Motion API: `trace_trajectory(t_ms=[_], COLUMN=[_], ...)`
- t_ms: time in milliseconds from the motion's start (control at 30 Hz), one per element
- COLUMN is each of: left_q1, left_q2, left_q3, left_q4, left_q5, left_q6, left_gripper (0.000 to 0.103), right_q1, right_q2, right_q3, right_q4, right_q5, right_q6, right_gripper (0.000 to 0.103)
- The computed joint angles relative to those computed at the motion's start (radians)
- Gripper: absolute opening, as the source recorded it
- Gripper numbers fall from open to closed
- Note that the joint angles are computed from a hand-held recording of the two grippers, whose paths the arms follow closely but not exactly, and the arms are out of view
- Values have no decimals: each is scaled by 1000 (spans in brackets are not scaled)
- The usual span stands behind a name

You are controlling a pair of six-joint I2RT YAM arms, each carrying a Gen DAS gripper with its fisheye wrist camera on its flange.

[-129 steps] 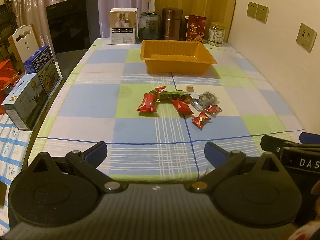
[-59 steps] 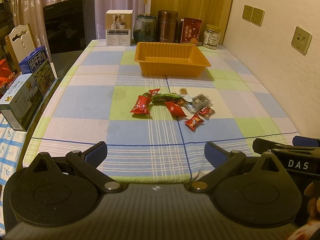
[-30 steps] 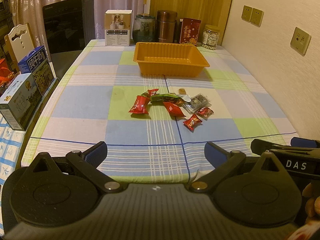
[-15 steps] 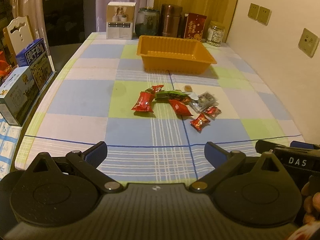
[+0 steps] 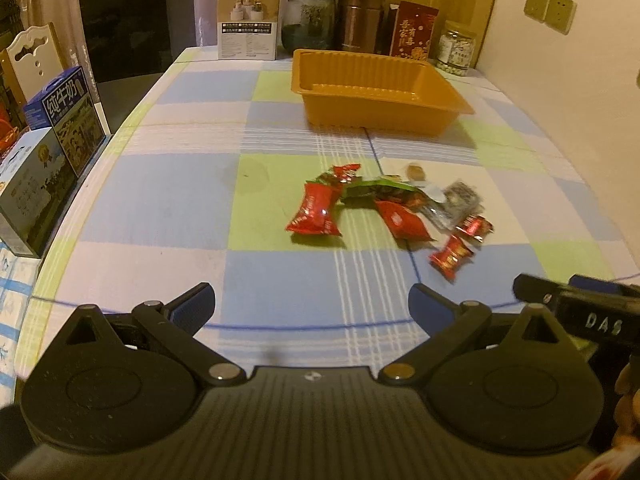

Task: Organize snacks
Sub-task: 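Grasp a red snack packet with the left gripper while the right gripper grasps a red candy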

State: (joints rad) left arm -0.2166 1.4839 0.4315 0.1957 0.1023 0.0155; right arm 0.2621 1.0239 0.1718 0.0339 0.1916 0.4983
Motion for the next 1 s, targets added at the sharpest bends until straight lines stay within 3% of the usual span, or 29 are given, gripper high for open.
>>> trace_trajectory(t_ms=[267,467,567,700,1000], left_q1=[32,57,60,59,30], left_q2=[217,327,366,412,491], left_q3=[128,208,235,268,324], left_q4=[80,94,99,98,161], left_q5=[21,43,53,65,75], left_q6=[36,38,42,52,95], left_gripper=[99,98,97,92,79], right_q1=[-29,-26,-11,-3,-17], right_q2=[479,679,725,754,680], right_q3=[87,193,224,254,183], right_q4=[391,447,465,449,462], right_q5=[-92,-90,-50,-5,11], right_q6=[1,11,2,-27,-37], right_gripper=[64,48,43,23,22])
